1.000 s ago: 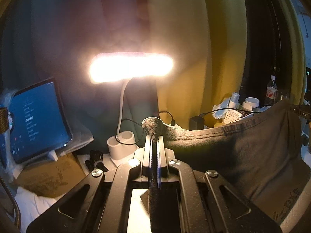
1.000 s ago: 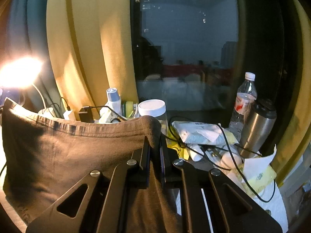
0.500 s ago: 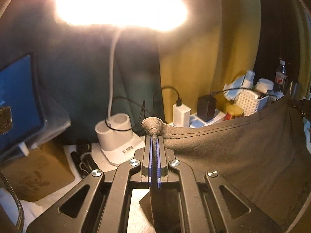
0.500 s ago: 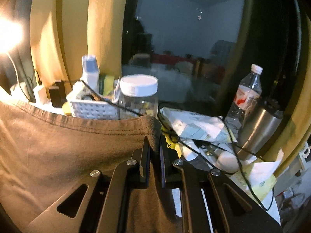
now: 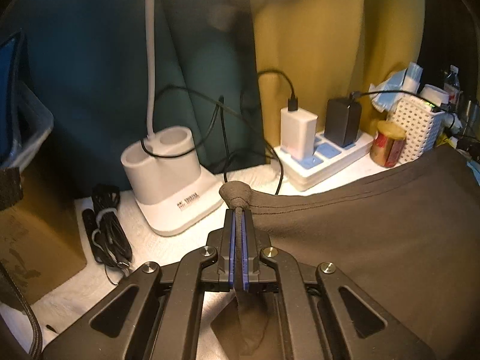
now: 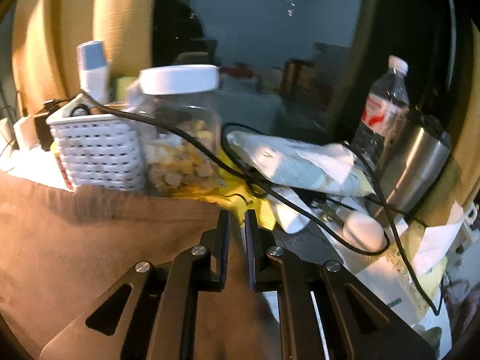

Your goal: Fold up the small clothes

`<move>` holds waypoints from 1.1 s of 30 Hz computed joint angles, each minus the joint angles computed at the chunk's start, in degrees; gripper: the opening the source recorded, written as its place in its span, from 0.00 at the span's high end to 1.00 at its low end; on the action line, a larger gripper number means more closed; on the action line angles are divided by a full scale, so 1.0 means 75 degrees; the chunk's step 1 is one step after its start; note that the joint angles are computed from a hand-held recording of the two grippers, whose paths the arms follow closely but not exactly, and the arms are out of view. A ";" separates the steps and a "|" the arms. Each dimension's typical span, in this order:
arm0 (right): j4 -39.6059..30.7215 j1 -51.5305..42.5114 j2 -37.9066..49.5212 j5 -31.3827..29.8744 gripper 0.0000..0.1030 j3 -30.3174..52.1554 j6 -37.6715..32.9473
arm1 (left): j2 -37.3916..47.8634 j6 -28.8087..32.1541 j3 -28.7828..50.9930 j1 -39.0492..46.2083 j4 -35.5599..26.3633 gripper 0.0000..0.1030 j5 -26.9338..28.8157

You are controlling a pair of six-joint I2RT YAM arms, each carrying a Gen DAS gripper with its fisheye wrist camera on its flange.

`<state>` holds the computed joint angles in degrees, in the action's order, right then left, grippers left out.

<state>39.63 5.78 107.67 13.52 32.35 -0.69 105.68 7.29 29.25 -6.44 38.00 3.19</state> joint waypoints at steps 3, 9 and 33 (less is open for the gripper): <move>0.0074 -0.0176 -0.0201 -0.0125 0.91 -0.0159 -0.0038 | 0.0197 -0.0120 0.0304 0.0072 -0.0405 0.97 -0.0039; 0.0049 -0.0345 -0.0686 -0.0309 0.62 -0.0595 -0.0065 | 0.0021 -0.0218 0.0431 0.0441 -0.0982 0.96 -0.0140; -0.1430 -0.1407 -0.5047 -0.1413 0.60 -0.3784 -0.0151 | -0.4021 -0.0720 -0.3199 0.1459 -0.1534 0.24 0.1216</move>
<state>28.90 -4.77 69.81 2.92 3.97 -1.82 75.52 1.89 5.26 4.50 26.50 12.31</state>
